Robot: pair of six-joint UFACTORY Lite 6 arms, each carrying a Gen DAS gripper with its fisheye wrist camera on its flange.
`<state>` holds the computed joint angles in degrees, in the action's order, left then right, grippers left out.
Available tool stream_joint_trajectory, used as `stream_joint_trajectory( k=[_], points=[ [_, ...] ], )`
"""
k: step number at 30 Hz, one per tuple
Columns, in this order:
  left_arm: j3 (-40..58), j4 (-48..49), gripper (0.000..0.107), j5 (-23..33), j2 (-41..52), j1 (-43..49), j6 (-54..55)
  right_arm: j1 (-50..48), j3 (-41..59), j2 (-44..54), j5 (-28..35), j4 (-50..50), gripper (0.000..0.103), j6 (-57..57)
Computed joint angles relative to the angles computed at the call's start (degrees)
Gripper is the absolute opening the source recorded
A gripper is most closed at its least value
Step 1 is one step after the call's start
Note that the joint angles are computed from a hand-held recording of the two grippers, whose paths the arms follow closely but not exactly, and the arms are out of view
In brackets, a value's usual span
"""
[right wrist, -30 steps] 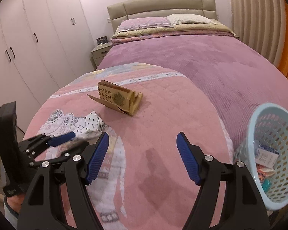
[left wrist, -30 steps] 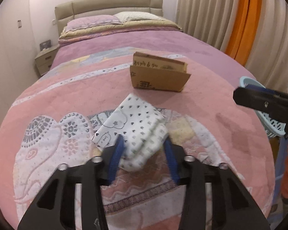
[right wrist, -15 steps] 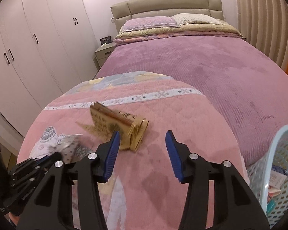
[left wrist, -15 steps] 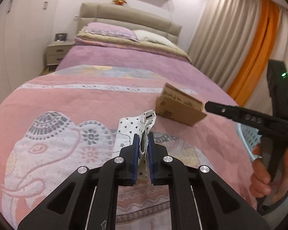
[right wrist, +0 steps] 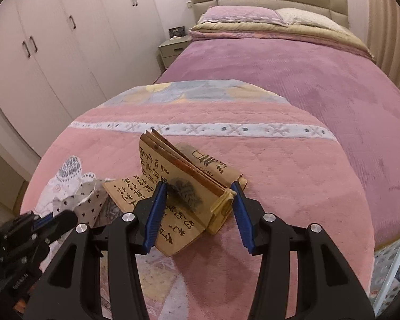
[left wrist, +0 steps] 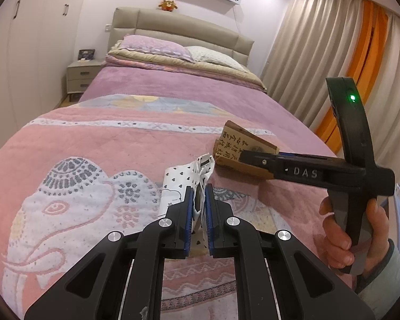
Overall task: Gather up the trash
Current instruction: 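Grasp the white dotted paper with the left tool while the right tool grasps the cardboard box, then carry the dotted paper with the left tool while the right tool carries the cardboard box to the wastebasket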
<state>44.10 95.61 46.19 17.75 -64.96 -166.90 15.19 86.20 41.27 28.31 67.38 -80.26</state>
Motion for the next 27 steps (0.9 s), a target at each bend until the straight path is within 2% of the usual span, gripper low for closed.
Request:
stream_joint_trajectory(
  k=[4, 7, 16, 22, 27],
  points=[
    [0.22, -0.18, 0.007, -0.09, 0.19, -0.08, 0.25, -0.3, -4.23, -2.46, 2.28, 4.23, 0.018, -5.56],
    [0.15, -0.62, 0.007, 0.41, 0.12, -0.34, 0.72, -1.25, -9.59, -5.95, 3.26, 9.19, 0.009, -11.42],
    [2.67, -3.69, 0.007, 2.51, 0.5, -4.0, 4.04, -6.09, -26.09, -19.28, 3.74, 22.11, 0.009, -23.51],
    [8.74, -7.04, 0.007, 4.02, 2.46, -7.76, 8.81, -13.09, -35.49, -30.28, 6.2, 23.93, 0.009, -26.84],
    [18.56, -10.27, 0.007, 5.37, 6.5, -9.86, 17.52, -21.09, -42.24, -39.25, 9.65, 23.34, 0.009, -29.24]
  ],
)
